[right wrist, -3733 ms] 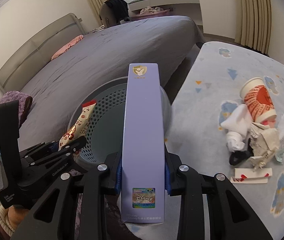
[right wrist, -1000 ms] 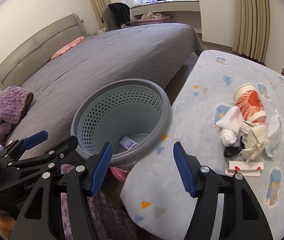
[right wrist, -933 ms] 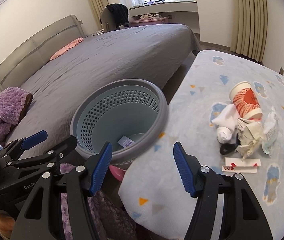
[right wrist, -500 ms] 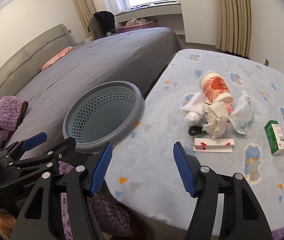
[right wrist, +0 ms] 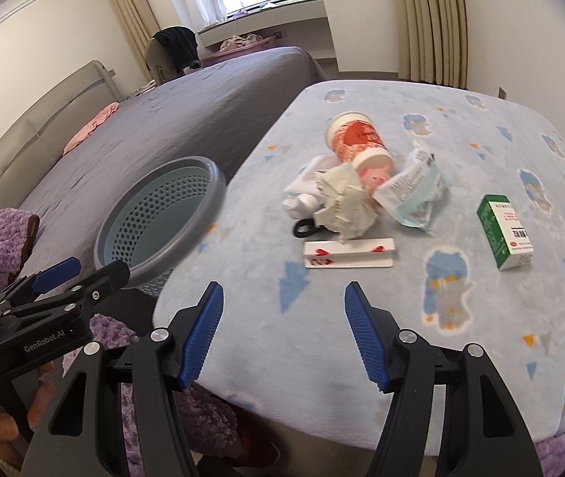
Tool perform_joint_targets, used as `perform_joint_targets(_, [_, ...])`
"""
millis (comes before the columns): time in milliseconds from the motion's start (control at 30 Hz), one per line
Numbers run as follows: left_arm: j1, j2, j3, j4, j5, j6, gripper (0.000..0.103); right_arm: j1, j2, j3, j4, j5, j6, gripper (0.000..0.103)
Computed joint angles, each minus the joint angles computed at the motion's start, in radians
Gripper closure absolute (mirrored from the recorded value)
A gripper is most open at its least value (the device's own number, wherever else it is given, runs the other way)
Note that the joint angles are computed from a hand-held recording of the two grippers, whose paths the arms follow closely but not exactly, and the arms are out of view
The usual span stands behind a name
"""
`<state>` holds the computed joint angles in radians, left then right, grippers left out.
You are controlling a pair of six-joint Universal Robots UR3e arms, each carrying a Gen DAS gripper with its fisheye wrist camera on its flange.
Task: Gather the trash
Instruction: 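Withdraw both grippers from the wastebasket back toward the table, then grasp the green-and-white medicine box with the right gripper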
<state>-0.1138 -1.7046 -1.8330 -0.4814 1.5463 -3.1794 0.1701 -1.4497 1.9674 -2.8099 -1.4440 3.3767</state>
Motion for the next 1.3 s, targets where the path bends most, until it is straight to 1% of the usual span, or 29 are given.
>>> perform_joint_targets(200, [-0.077,-0.097,0.106,-0.033,0.052,-0.027,0.014,-0.113,-0.046,0.088,-0.030,0.050,-0.045,0.042])
perform_joint_targets(467, [-0.156,-0.243,0.276,-0.090,0.066,-0.042,0.014,-0.260,-0.082,0.172,-0.049,0.102,-0.093,0.042])
perform_joint_targets(633, [-0.195,-0.334,0.392,-0.131,0.069,-0.043,0.014,-0.335,-0.097,0.201,-0.044,0.109,-0.128,0.042])
perform_joint_targets(800, [-0.207,-0.399,0.471,-0.166,0.061,-0.043,0.014,-0.375,-0.052,0.175,-0.039,0.111,-0.137,0.042])
perform_joint_targets(933, [-0.210,-0.442,0.528,-0.189,0.059,-0.047,0.014,-0.391,-0.017,0.141,-0.038,0.087,-0.143,0.042])
perform_joint_targets(1133, [-0.216,-0.501,0.607,-0.217,0.052,-0.050,0.014,-0.426,0.054,0.049,0.014,0.045,-0.203,0.042])
perform_joint_targets(1300, [-0.224,-0.533,0.639,-0.231,0.052,-0.050,0.014,-0.452,0.130,-0.006,0.019,0.045,-0.224,0.042])
